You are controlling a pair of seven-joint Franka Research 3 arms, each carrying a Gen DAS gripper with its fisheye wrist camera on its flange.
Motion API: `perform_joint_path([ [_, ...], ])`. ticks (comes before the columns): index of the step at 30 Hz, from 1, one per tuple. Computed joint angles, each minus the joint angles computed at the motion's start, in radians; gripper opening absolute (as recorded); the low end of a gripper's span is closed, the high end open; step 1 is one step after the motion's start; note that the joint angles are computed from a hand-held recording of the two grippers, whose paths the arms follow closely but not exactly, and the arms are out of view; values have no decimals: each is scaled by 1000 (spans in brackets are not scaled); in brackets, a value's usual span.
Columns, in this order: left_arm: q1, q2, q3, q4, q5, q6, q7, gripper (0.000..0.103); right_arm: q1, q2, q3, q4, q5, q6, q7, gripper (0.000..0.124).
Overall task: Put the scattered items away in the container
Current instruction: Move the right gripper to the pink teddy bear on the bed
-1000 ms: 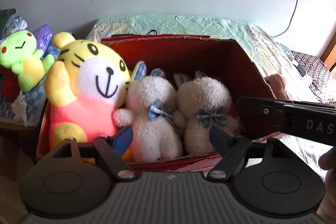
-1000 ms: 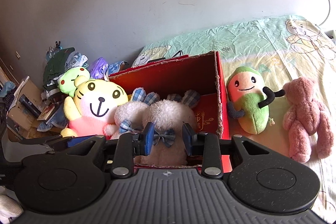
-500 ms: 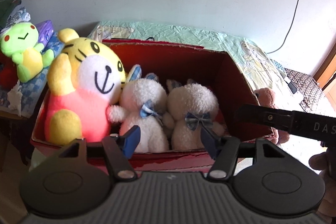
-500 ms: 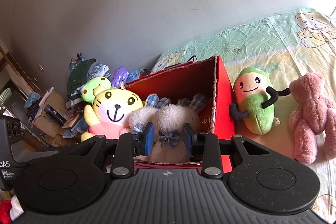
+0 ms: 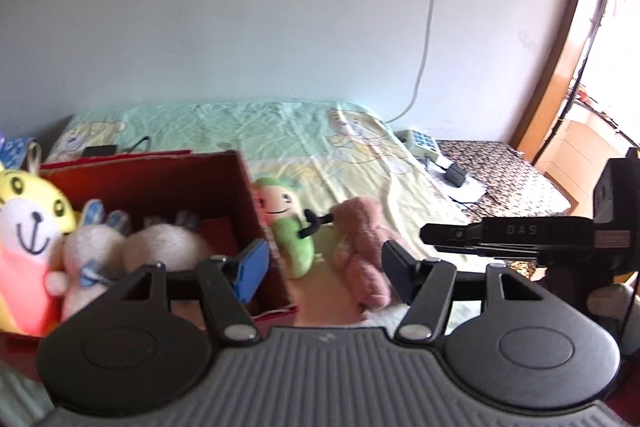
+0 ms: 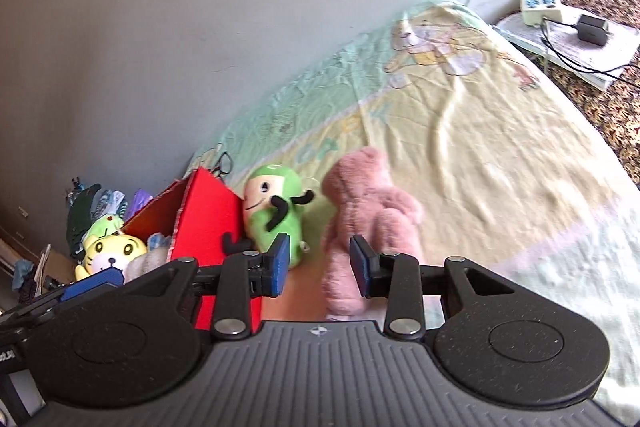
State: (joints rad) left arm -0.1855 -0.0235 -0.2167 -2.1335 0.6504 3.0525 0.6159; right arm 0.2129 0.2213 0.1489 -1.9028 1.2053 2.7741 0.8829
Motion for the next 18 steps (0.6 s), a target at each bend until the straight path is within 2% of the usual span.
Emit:
perform_joint_path([
  [3,-33,79,-23,77,-105,-11,138,67,-8,18,-20,3,-70,-25,43,44],
  [5,-42,139,-53,126,-224,-25,263,74,-23,35,-24,18,-95,-61,54,46],
  [7,-65,202,-56,186,-268,-61,308,74,-41,63,-21,49,-106,-105,55,46],
  [10,-123,286,-20,270,-261,-127,266,74,-51,114,-21,105,-162,-143,65,47],
  [11,-123,311,-22,290,-282,-138,269,74,-52,132,-21,123,-189,-153,74,49],
  [16,-188,402,45,371,-249,-214,166,73,-88,227,-1,235,-236,-260,111,50],
  [18,-185,420,44,383,-259,-233,138,71,-94,255,9,269,-254,-283,107,50],
])
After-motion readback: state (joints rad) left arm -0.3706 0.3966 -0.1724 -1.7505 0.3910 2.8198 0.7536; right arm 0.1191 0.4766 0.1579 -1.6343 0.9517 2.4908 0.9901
